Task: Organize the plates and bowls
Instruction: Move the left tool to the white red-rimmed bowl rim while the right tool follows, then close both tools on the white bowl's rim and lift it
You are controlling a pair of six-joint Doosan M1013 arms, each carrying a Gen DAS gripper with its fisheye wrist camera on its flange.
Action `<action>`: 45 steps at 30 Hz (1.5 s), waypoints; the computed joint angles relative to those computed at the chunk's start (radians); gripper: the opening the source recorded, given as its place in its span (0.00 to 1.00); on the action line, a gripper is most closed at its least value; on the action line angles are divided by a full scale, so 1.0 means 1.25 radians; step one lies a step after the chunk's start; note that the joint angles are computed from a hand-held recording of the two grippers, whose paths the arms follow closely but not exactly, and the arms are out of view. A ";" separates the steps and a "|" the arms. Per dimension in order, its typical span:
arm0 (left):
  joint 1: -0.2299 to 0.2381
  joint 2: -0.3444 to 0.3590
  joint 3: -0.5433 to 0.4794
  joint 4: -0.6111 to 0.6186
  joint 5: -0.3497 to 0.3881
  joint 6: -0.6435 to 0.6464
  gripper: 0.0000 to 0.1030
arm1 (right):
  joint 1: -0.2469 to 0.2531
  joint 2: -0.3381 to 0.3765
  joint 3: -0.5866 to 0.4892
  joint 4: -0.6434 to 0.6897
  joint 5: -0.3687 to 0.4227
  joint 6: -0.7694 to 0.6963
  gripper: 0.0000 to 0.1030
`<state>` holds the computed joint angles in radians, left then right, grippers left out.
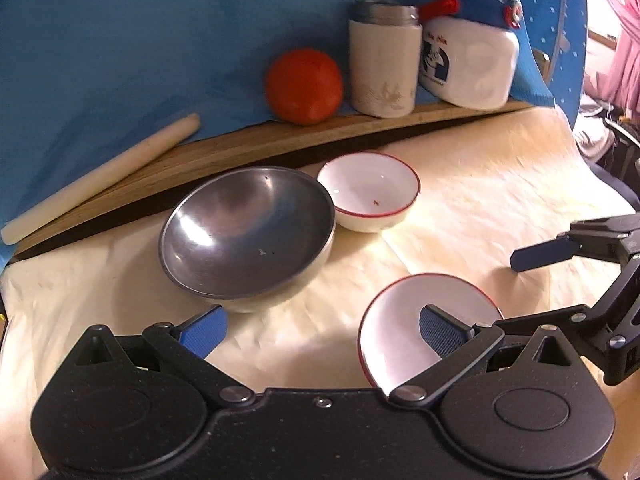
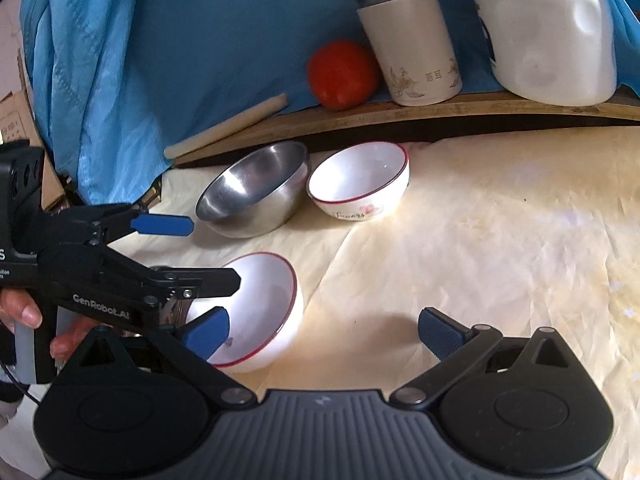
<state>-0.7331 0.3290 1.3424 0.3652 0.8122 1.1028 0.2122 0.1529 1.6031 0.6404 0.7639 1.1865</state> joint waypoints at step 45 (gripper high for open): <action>0.049 0.023 -0.057 -0.287 0.120 0.231 0.25 | 0.029 0.027 -0.060 -0.064 0.124 0.224 0.35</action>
<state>-0.6719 0.3572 1.2712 0.0059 0.9618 1.3912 0.2489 0.1863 1.5282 0.5603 0.9191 1.4667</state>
